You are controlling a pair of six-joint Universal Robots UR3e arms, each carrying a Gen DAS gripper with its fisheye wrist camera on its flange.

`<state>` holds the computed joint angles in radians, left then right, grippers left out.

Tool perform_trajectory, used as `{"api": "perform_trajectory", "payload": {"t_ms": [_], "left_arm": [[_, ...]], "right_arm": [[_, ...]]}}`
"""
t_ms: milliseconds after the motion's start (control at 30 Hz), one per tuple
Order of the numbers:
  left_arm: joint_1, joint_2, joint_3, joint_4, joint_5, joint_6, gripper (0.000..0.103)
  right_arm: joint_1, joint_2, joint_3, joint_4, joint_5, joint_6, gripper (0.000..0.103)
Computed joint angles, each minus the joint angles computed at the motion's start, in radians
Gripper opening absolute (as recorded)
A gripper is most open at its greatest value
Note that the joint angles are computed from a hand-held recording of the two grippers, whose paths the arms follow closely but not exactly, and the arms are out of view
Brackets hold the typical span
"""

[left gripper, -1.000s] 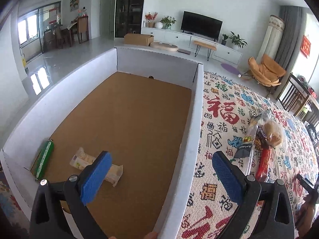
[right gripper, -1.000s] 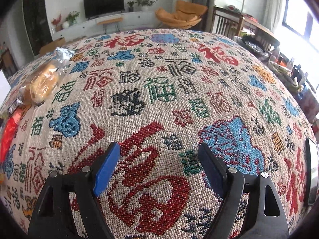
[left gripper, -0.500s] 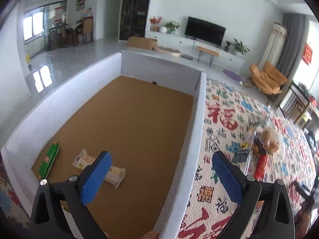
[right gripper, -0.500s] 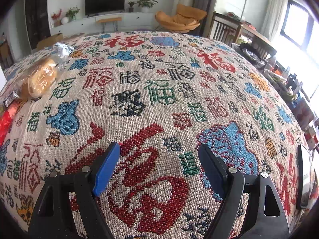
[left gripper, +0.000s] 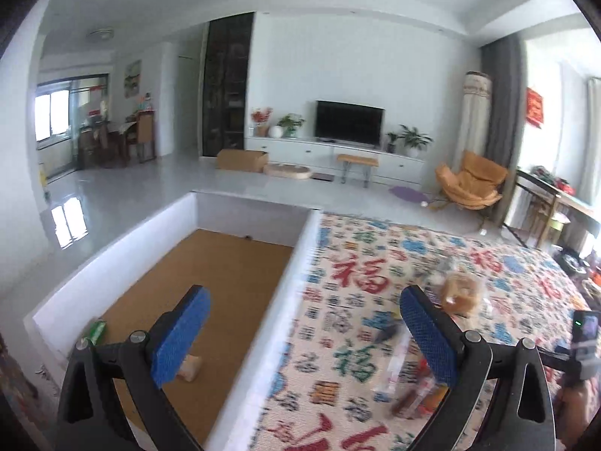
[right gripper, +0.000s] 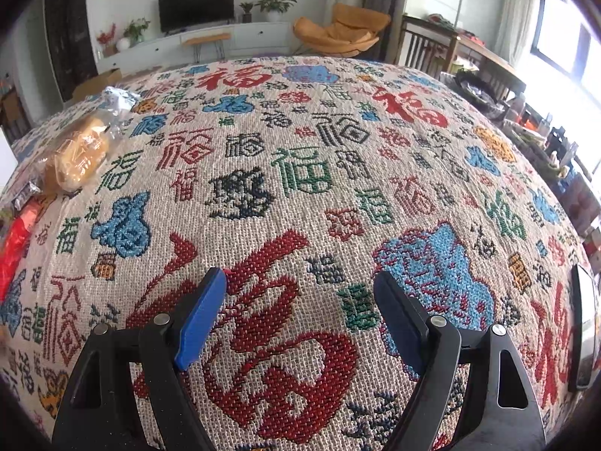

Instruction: Organize snacks

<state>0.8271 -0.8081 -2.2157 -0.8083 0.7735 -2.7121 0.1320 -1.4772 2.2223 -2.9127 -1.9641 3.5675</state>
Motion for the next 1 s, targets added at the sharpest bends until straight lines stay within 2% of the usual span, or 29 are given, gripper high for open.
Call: {"api": "perform_trajectory", "payload": {"t_ms": [100, 167, 433, 600, 767, 1000], "left_arm": [[-0.058, 0.009, 0.030, -0.128, -0.006, 0.080, 0.101], [-0.119, 0.005, 0.024, -0.169, 0.018, 0.115, 0.101], [-0.433, -0.126, -0.041, -0.139, 0.265, 0.157, 0.101], [-0.593, -0.248, -0.126, 0.011, 0.419, 0.105, 0.101], [-0.614, -0.300, -0.194, 0.111, 0.471, 0.083, 0.101], [-0.550, -0.301, -0.263, 0.171, 0.454, 0.074, 0.101]], "right_arm": [[-0.001, 0.000, 0.001, -0.001, 0.002, 0.000, 0.083], [-0.001, 0.000, 0.000, -0.001, 0.001, -0.001, 0.083], [-0.002, -0.001, 0.001, -0.001, 0.001, -0.001, 0.083], [-0.003, -0.002, 0.002, -0.002, 0.003, -0.003, 0.083], [-0.005, -0.004, 0.003, -0.002, 0.005, -0.004, 0.083], [-0.006, -0.004, 0.004, -0.003, 0.006, -0.004, 0.083]]}}
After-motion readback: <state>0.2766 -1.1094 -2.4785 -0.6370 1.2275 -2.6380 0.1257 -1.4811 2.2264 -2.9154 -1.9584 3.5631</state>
